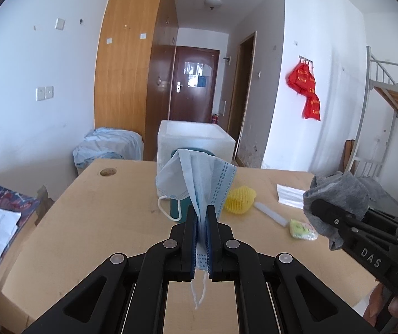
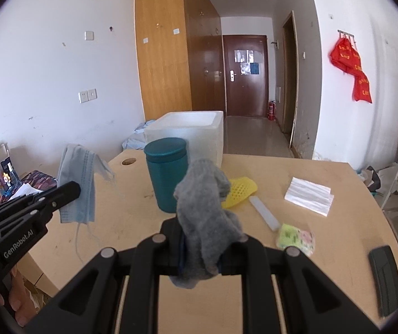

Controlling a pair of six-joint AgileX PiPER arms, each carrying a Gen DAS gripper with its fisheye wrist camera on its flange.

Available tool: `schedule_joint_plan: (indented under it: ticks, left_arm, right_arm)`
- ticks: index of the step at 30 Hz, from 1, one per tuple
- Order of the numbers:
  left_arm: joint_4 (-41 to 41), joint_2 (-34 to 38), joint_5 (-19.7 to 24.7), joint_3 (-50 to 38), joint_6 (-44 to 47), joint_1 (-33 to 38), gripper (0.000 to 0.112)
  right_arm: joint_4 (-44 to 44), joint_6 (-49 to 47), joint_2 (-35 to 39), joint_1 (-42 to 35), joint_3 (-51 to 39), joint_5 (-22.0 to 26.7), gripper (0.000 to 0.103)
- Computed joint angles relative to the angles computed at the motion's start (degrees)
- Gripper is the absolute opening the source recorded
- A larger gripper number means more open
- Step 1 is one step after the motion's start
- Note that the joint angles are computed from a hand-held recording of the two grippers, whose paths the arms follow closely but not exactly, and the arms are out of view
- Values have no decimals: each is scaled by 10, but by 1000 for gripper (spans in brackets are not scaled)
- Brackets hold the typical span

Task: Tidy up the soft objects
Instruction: 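Carry the sock and mask in both grippers toward the white foam box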

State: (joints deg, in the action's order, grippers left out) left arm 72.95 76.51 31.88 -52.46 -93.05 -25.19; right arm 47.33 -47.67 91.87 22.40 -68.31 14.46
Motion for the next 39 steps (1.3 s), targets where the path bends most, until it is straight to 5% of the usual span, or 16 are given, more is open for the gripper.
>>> schedule_joint_plan:
  ticks: [18,39]
  left_arm:
    - [-177,105,-77,-167,240,122,6]
    - [-484,226,-38,-395,580,208,6]
  right_arm:
    - [-195,187,138,5,-246,96,20]
    - [-293,264,290,25,-549,238,20]
